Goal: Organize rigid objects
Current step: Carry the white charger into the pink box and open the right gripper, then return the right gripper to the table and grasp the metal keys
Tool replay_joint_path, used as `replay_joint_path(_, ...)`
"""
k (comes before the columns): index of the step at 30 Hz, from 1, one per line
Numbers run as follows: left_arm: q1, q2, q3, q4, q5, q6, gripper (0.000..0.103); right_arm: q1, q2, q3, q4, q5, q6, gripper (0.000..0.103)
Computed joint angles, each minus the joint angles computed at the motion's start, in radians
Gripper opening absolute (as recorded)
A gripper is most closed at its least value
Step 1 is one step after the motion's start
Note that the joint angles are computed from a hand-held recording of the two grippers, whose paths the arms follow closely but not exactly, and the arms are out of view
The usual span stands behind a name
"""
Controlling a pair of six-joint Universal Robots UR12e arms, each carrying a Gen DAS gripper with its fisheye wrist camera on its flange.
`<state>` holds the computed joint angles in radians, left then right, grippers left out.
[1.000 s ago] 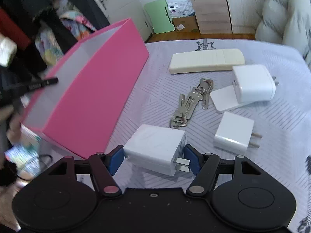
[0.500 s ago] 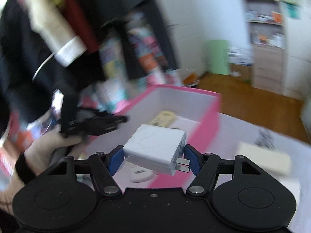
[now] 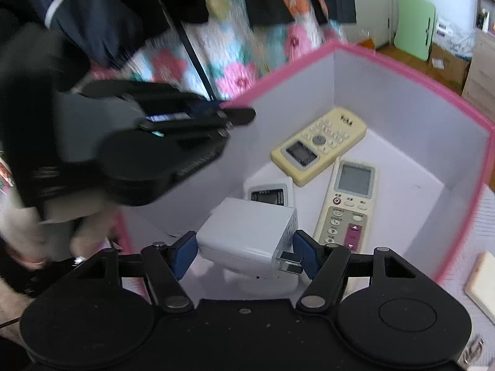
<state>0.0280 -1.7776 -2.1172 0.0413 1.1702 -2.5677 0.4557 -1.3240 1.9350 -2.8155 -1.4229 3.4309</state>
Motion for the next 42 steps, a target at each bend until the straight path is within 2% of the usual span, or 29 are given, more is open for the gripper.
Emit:
replay_joint_path(3,0.004,0.000,0.000,-0.004,-0.012,-0.009,0.005,-0.012,0.017,-0.022,0.060,0.052,0.023,0.073)
replay_joint_path(5,0.007,-0.001,0.002,-0.010,-0.021,-0.012,0.005,-0.019,0.006,0.004,-0.010,0.061,0.060,0.073)
replay_joint_path(7,0.004,-0.002,0.004,-0.009,-0.016,-0.011,0.005,-0.026,-0.012,0.024,-0.035,0.065,0.077,0.073)
replay_joint_path(12,0.004,-0.003,0.005,-0.009,-0.014,-0.009,0.005,-0.024,-0.092,0.117,-0.174,-0.008,0.121,0.074)
replay_joint_path(16,0.003,-0.004,0.006,-0.009,-0.013,-0.011,0.005,-0.006,-0.169,0.209,-0.315,-0.146,0.120,0.074)
replay_joint_path(18,0.000,-0.005,0.006,-0.006,-0.004,-0.006,0.005,0.008,-0.211,0.243,-0.306,-0.233,0.111,0.074)
replay_joint_path(21,-0.001,-0.004,0.005,-0.005,-0.006,0.000,0.005,0.015,-0.262,0.288,-0.266,-0.329,0.152,0.074)
replay_joint_path(25,-0.001,-0.004,0.005,-0.005,-0.005,-0.001,0.005,-0.003,-0.300,0.343,-0.209,-0.342,0.261,0.074)
replay_joint_path(28,0.000,-0.004,0.006,-0.006,-0.003,-0.001,0.005,-0.011,-0.288,0.385,-0.242,-0.340,0.346,0.072)
replay_joint_path(38,0.004,-0.004,0.007,-0.009,-0.009,0.001,0.005,0.027,-0.144,0.415,-0.409,-0.395,0.582,0.051)
replay_joint_path(40,0.006,-0.005,0.008,-0.011,-0.014,0.003,0.005,0.025,-0.121,0.411,-0.422,-0.404,0.590,0.036)
replay_joint_path(41,0.007,-0.006,0.009,-0.012,-0.015,0.002,0.005,0.028,-0.109,0.407,-0.426,-0.424,0.590,0.014)
replay_joint_path(42,0.005,-0.005,0.008,-0.008,-0.009,0.003,0.005,0.031,-0.105,0.405,-0.423,-0.439,0.588,0.008)
